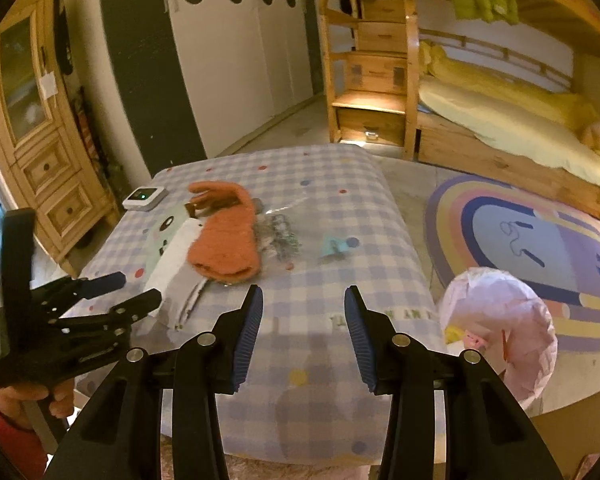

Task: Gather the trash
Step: 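Grasp the white tissue with the left gripper and lift it, then grasp the clear printed snack bag with the right gripper while the left gripper holds the tissue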

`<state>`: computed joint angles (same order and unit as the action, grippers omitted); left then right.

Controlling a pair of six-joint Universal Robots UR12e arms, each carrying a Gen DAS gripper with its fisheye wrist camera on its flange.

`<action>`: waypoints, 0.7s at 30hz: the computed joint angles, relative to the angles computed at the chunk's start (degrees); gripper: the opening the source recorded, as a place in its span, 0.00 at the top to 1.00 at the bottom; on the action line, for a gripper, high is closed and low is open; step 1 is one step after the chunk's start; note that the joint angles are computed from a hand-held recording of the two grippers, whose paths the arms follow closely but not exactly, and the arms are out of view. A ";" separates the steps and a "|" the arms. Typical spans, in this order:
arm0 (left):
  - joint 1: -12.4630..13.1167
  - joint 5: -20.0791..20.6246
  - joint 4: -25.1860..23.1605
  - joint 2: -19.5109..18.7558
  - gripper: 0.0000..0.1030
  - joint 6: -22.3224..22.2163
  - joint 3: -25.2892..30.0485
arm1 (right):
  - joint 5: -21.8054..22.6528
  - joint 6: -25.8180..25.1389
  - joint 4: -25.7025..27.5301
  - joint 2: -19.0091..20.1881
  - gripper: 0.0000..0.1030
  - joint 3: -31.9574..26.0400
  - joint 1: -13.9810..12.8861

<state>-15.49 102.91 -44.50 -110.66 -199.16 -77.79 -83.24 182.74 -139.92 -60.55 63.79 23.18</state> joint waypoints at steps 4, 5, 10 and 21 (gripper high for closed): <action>0.02 0.58 -4.73 -1.49 0.36 -0.57 1.98 | 0.50 0.42 -0.38 -0.66 0.57 1.12 -0.58; -0.19 1.27 -4.30 -1.59 0.36 -0.11 1.93 | 0.58 0.53 -0.46 -0.81 0.57 1.40 -0.72; -0.72 1.70 -5.19 -1.52 0.58 1.57 2.29 | 1.02 1.59 -1.08 -1.62 0.57 2.81 -1.28; -1.48 3.40 5.46 3.02 0.97 1.32 -2.29 | 1.86 0.89 -2.30 -2.35 0.57 3.64 -1.26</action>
